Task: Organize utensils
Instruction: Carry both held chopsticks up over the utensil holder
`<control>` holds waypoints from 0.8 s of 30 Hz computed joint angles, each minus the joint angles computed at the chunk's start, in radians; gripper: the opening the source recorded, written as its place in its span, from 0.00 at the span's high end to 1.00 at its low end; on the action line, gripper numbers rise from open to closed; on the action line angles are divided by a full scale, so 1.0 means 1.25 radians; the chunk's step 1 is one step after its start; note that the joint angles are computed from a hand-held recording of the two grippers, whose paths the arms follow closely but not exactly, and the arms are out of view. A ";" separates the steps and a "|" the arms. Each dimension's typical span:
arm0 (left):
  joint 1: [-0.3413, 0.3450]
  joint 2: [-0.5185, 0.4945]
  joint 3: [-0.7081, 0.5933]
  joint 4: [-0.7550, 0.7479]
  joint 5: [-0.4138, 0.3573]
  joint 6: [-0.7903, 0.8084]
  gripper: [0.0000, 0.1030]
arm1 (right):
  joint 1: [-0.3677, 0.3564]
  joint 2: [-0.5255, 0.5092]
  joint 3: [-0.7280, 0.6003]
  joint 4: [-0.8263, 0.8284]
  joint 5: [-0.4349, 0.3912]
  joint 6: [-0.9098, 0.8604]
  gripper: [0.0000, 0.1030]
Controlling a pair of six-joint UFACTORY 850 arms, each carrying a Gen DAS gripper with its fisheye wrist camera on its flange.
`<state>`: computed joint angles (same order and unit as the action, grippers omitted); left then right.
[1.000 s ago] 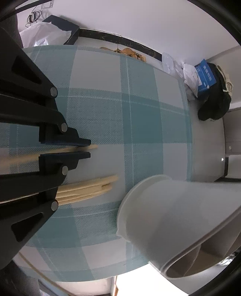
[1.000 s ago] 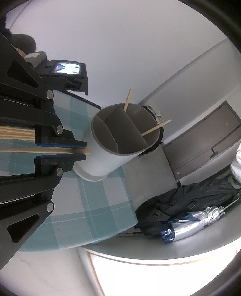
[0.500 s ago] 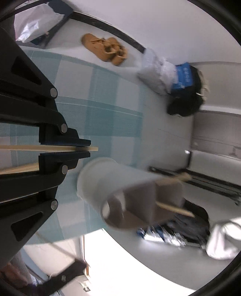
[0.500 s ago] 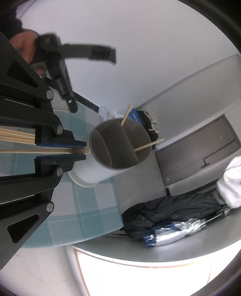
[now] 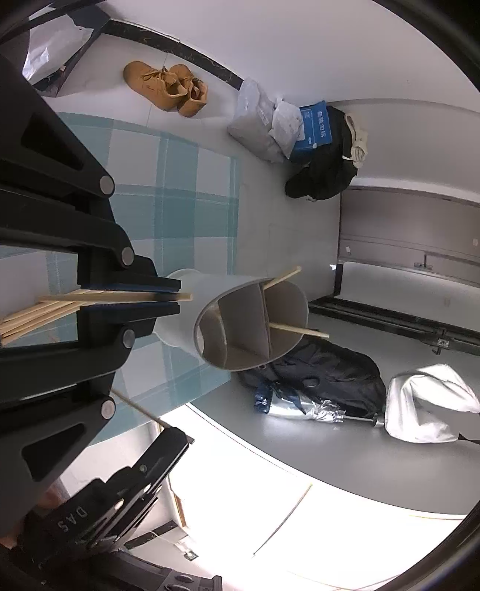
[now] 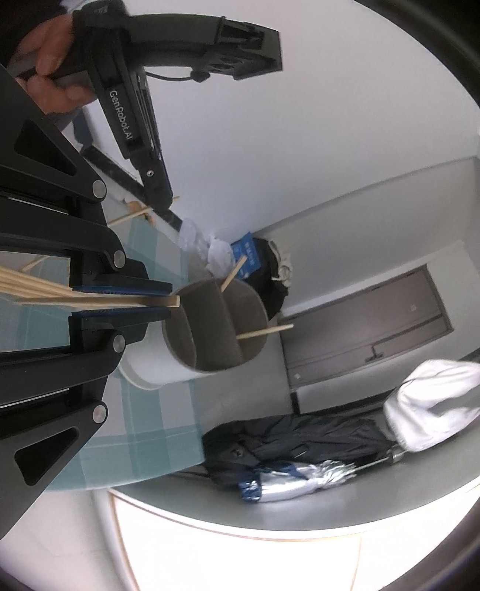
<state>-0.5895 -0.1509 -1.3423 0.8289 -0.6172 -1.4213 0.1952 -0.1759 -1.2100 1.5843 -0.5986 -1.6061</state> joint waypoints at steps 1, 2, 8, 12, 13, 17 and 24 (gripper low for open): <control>-0.003 -0.001 -0.004 -0.003 -0.008 0.008 0.99 | 0.001 0.002 0.002 0.002 0.002 -0.005 0.95; -0.006 -0.003 -0.009 -0.007 -0.017 0.018 0.99 | 0.002 0.004 0.004 0.004 0.004 -0.008 0.95; -0.017 -0.001 -0.023 -0.022 -0.036 0.043 0.99 | 0.003 0.007 0.007 0.017 0.002 -0.021 0.95; -0.021 -0.014 -0.044 -0.040 -0.054 0.086 0.99 | 0.005 0.014 0.013 0.035 0.010 -0.036 0.95; -0.021 -0.015 -0.043 -0.040 -0.054 0.088 0.99 | 0.006 0.009 0.007 0.030 0.015 -0.022 0.95; -0.017 -0.019 -0.051 -0.065 -0.056 0.107 0.99 | 0.008 0.001 -0.005 0.017 0.024 0.001 0.95; -0.016 -0.024 -0.068 -0.082 -0.059 0.131 0.99 | -0.001 -0.010 -0.028 -0.004 0.001 0.051 0.95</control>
<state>-0.6100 -0.1806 -1.4274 0.7261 -0.6904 -1.2577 0.1945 -0.1883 -1.2451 1.5796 -0.5973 -1.5428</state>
